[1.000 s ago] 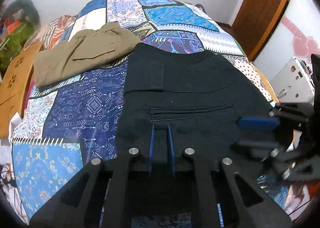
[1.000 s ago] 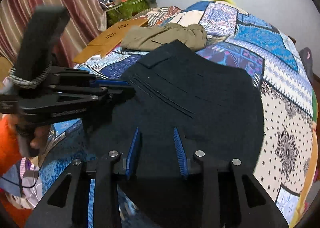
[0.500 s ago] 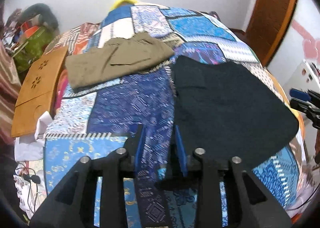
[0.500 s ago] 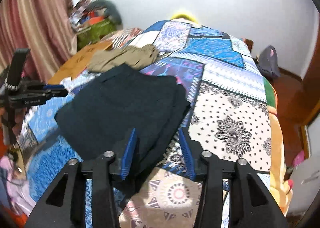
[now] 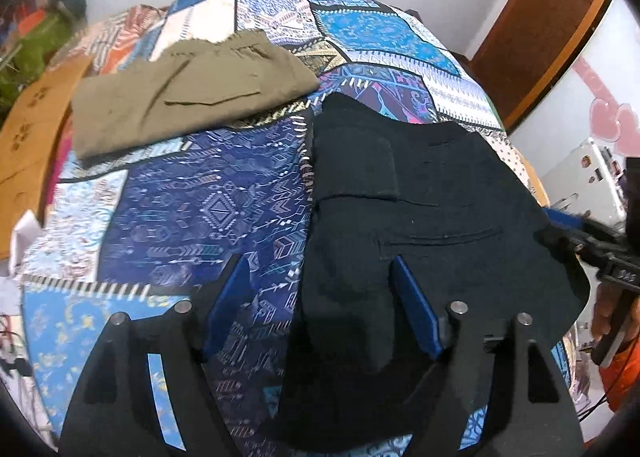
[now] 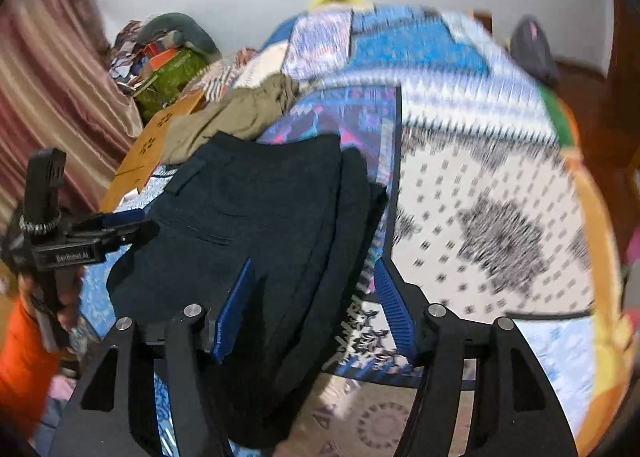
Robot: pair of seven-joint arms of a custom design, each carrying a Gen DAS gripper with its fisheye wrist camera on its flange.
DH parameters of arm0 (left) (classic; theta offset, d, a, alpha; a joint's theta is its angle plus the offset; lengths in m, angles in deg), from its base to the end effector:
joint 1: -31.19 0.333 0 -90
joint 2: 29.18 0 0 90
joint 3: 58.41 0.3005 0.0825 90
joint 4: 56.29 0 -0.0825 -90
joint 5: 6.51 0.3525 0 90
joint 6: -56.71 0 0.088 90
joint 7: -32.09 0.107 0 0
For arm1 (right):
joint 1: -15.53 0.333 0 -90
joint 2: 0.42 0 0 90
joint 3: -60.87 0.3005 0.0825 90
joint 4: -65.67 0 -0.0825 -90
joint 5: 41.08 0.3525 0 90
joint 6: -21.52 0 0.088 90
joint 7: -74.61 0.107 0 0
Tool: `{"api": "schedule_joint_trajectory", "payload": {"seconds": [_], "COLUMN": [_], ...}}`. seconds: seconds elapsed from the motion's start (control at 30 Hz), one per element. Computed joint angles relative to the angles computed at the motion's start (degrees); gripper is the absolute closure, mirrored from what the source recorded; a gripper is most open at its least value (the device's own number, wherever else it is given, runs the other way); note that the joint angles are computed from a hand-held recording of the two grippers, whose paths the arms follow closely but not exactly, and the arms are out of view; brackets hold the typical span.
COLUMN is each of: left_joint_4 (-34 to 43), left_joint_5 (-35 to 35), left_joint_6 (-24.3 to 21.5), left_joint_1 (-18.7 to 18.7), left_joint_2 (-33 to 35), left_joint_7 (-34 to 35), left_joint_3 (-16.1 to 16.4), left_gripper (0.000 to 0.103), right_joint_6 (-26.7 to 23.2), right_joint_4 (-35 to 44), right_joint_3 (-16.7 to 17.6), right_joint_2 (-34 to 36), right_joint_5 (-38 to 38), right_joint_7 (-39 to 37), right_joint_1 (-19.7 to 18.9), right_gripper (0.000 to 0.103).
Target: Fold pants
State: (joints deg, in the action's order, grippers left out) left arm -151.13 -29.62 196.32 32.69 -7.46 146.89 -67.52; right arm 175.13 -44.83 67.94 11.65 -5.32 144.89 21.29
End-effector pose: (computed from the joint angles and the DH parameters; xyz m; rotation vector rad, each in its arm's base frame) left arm 0.6583 -0.0753 0.4367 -1.7603 2.3523 -0.8073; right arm 0.6019 0.1139 0.4385 -1.8034 1.6828 -0.1186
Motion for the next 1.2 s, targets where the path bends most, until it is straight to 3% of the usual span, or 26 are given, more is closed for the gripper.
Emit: {"api": "schedule_joint_trajectory", "payload": {"seconds": [0.2,0.43,0.53,0.73,0.8,0.83,0.9,1.0,1.2], "left_joint_4": [5.2,14.1,18.1,27.7,29.9,29.6,28.2,25.5,21.8], "left_joint_5": [-3.5,-7.3,-6.5,-4.3,-3.6,-3.6,-3.2,-1.3,-0.7], "left_joint_6": [-5.0,-13.6,-16.1,-23.4,-24.1,-23.5,-21.6,-17.7,-13.4], "left_joint_1": [1.7,3.6,3.0,2.6,2.1,2.2,1.7,0.2,-0.1], "left_joint_2": [4.3,10.6,13.4,18.8,19.8,19.5,18.3,16.2,13.3], "left_joint_7": [1.1,1.1,-0.3,-3.0,-3.1,-2.2,0.0,0.8,1.3], "left_joint_3": [-1.1,-2.6,-2.5,-2.8,-3.1,-3.4,-3.7,-2.9,-2.5], "left_gripper": [0.017,0.016,0.01,0.012,0.018,0.026,0.038,0.044,0.068], "right_joint_6": [-5.7,-9.4,-10.6,-12.8,-13.0,-13.2,-13.8,-14.6,-13.9], "right_joint_4": [3.7,7.0,8.6,12.4,13.3,13.6,14.4,14.8,14.2], "right_joint_3": [1.0,0.9,1.1,1.8,1.9,2.1,2.3,2.7,2.1], "right_joint_2": [3.2,5.0,6.2,9.0,9.8,9.9,10.4,10.4,8.9], "right_joint_5": [3.6,1.4,1.3,1.8,1.9,2.3,2.7,4.1,3.4], "right_joint_7": [-2.7,-4.7,-5.4,-6.8,-6.8,-6.8,-7.1,-8.0,-9.3], "right_joint_1": [-1.8,-1.3,-1.6,-2.5,-2.8,-3.0,-3.4,-4.2,-3.7], "right_gripper": [0.032,0.018,0.013,0.007,0.009,0.011,0.025,0.044,0.071]}}
